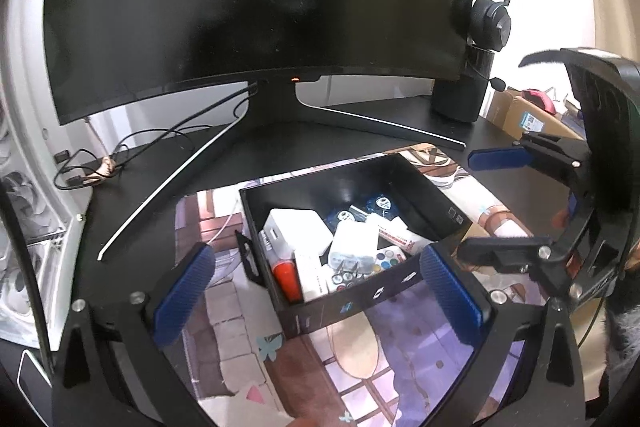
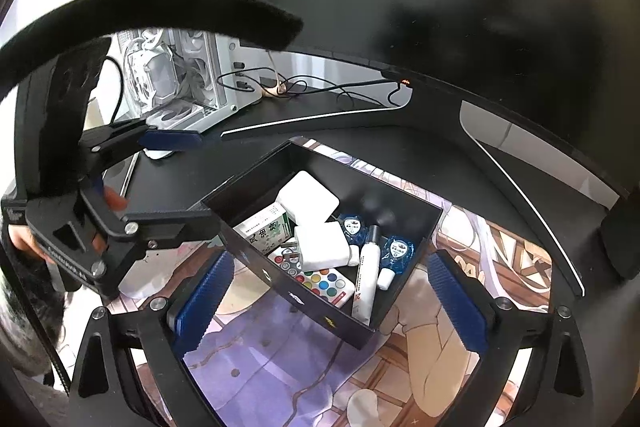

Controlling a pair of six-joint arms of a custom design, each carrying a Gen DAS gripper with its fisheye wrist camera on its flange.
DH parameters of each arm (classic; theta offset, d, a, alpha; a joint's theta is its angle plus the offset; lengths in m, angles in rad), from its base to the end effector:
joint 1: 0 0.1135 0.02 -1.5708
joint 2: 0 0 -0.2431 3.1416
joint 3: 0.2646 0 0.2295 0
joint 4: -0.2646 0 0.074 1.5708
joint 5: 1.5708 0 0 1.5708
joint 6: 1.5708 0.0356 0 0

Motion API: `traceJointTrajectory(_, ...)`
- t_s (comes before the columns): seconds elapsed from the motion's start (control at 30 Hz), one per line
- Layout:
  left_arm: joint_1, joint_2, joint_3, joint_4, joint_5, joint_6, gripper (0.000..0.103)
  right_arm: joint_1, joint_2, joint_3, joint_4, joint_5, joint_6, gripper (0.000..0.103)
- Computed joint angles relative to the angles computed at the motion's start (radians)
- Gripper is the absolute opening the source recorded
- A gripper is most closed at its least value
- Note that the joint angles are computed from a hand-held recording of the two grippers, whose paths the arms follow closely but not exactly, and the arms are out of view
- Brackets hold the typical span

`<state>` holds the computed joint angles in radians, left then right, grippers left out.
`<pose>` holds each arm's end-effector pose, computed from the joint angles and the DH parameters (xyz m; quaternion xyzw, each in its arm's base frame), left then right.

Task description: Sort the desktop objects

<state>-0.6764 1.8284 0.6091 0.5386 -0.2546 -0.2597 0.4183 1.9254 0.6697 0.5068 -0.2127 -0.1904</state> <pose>0.2387 -0.1801 0.0930 0.1317 0.8872 -0.0904 0.4328 0.2800 0.1327 0.0754 -0.3136 0.8570 0.1418 0.3836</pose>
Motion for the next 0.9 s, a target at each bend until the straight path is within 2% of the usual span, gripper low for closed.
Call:
traceJointTrajectory(0.23,-0.09,-0.002,-0.072,0.053,-0.185,-0.071,0.103,0.007,-0.021,-0.075,0.092,0.013,0.04,0.099)
traceJointTrajectory(0.6,-0.169,-0.037,-0.21,0.173,-0.269,-0.19,0.103,0.036,-0.018,-0.217,0.291,0.046,0.074,0.099)
traceJointTrajectory(0.8,-0.208,0.0,-0.239,0.222,-0.336,-0.247,0.103,0.05,-0.009,-0.297,0.402,0.08,0.085,0.099)
traceJointTrajectory(0.9,-0.221,0.029,-0.247,0.249,-0.339,-0.264,0.103,0.055,0.003,-0.335,0.465,0.099,0.094,0.099)
